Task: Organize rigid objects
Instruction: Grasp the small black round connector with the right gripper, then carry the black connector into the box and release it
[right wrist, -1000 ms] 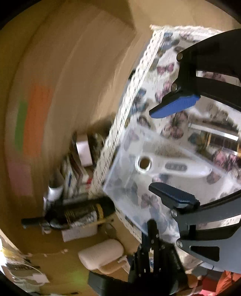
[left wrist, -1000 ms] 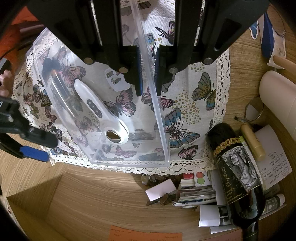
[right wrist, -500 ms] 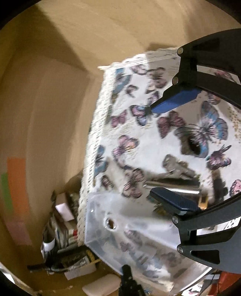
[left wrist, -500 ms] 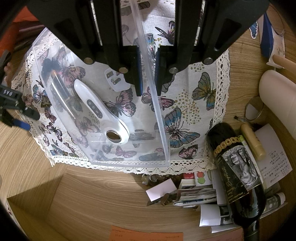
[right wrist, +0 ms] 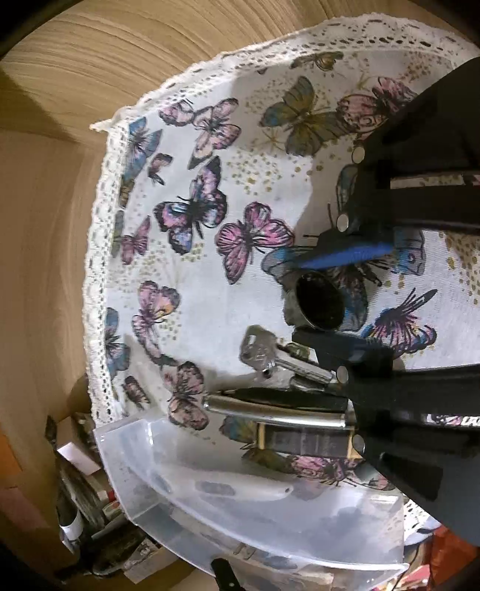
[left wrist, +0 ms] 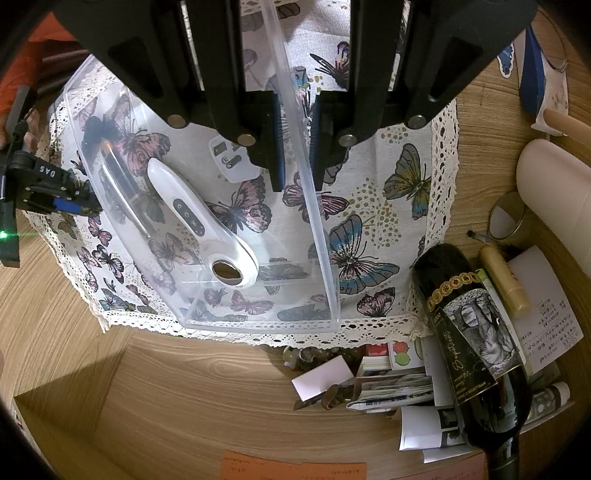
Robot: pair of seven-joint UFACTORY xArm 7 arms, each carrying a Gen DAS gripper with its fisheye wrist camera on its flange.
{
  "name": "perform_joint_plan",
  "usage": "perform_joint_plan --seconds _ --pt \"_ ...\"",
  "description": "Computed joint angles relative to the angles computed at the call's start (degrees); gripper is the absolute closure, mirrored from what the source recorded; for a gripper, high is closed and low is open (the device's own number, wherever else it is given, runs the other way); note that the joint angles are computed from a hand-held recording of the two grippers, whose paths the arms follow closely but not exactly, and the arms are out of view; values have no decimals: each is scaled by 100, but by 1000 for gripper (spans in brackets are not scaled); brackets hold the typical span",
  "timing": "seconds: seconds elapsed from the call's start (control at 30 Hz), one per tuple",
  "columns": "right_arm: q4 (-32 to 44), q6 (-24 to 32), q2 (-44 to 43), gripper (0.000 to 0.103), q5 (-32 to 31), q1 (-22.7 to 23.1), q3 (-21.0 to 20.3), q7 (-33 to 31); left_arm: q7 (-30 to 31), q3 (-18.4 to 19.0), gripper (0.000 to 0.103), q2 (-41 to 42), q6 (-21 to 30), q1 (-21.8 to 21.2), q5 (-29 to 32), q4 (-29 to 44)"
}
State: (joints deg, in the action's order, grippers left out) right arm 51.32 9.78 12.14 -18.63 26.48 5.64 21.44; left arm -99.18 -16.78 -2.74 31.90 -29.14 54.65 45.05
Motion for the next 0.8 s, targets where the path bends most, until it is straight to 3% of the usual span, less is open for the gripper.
perform_joint_plan --seconds 0.2,0.37,0.5,0.63,0.8 --pt "-103 -227 -332 74 -961 289 -374 771 -19 -3 92 13 5 -9 7 12" --pt "137 -209 -419 74 -1802 307 -366 1309 -18 5 92 3 -2 -8 6 1" --pt "346 -280 -450 74 -2129 248 -238 1428 -5 8 92 -7 -28 5 -3 -5" --pt "600 -385 -352 74 -2060 224 -71 1207 -18 5 92 -6 -29 6 1 -5" --pt "917 -502 -112 74 -1434 261 198 423 -31 2 92 6 -25 4 10 4"
